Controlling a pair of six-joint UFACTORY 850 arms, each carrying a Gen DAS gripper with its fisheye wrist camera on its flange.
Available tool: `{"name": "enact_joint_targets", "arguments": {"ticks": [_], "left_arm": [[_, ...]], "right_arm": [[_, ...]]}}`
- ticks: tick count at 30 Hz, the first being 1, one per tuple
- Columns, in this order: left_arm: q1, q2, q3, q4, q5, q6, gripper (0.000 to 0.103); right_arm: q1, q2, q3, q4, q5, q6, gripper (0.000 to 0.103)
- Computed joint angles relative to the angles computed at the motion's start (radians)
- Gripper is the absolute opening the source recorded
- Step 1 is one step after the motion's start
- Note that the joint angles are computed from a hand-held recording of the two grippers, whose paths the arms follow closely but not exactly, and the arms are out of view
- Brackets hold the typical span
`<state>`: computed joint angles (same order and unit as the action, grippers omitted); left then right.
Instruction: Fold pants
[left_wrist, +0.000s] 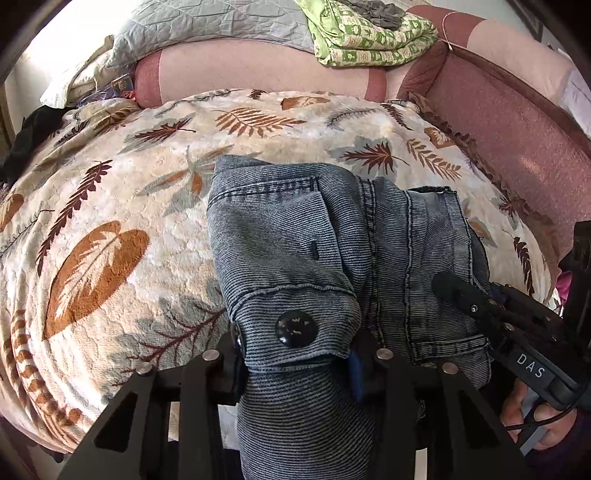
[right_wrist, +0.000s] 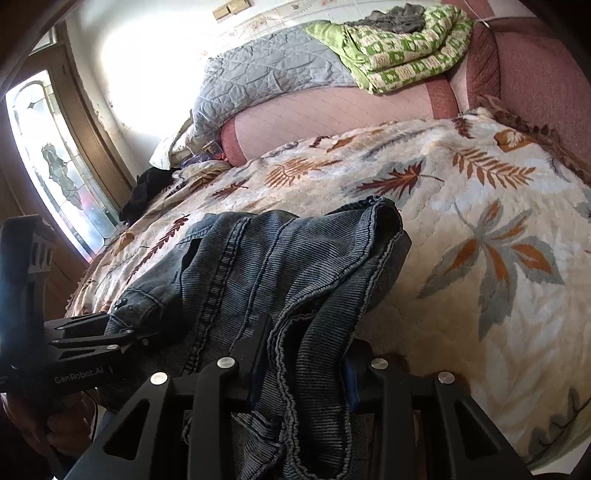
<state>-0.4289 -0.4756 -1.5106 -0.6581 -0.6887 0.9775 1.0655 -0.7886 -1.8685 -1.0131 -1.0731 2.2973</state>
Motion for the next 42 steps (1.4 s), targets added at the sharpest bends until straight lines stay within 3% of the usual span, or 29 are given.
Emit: {"name": "enact_joint_targets", "arguments": {"ticks": [10,19,22,24,27,30,32,35,38,42], "left_arm": [[0.004,0.021,0.005,-0.008,0.026,-0.008,0.041],[0.002,0.009,-0.011,0.012,0.044,-0.016,0.041],[-0.003,-0.006,-0.016,0.058,0.055,-0.047,0.048],[-0.003,-0.023,-0.028,0.092,0.048,-0.093,0.052],[-0.005,-0.041,-0.041,0.123,0.046,-0.121,0.066],[0.001,-0.055,-0.052,0.113,0.029,-0.116,0.069],[0.004,-0.057,-0.053,0.103,0.027,-0.096,0.069],[0.002,-0.046,-0.035,0.088,0.049,-0.069,0.069],[0.002,-0.033,-0.017,0.061,0.069,-0.033,0.060],[0.004,-0.024,-0.014,0.042,0.077,-0.016,0.050]], "right_arm": [[0.007,-0.040,-0.078,-0.031,-0.057,-0.075,0.035],[-0.011,-0.070,-0.126,0.023,-0.032,-0.126,0.035],[-0.034,-0.019,-0.035,0.073,0.079,-0.039,0.040],[-0.043,0.026,0.049,0.089,0.146,0.070,0.063],[-0.049,0.102,0.197,-0.010,0.270,0.319,0.067],[-0.050,0.135,0.266,-0.128,0.326,0.489,0.069],[-0.055,0.130,0.264,-0.157,0.353,0.507,0.071],[-0.060,0.088,0.189,-0.092,0.325,0.361,0.070],[-0.062,0.033,0.083,0.001,0.269,0.155,0.046],[-0.046,0.003,0.018,-0.010,0.176,0.077,0.032]]}}
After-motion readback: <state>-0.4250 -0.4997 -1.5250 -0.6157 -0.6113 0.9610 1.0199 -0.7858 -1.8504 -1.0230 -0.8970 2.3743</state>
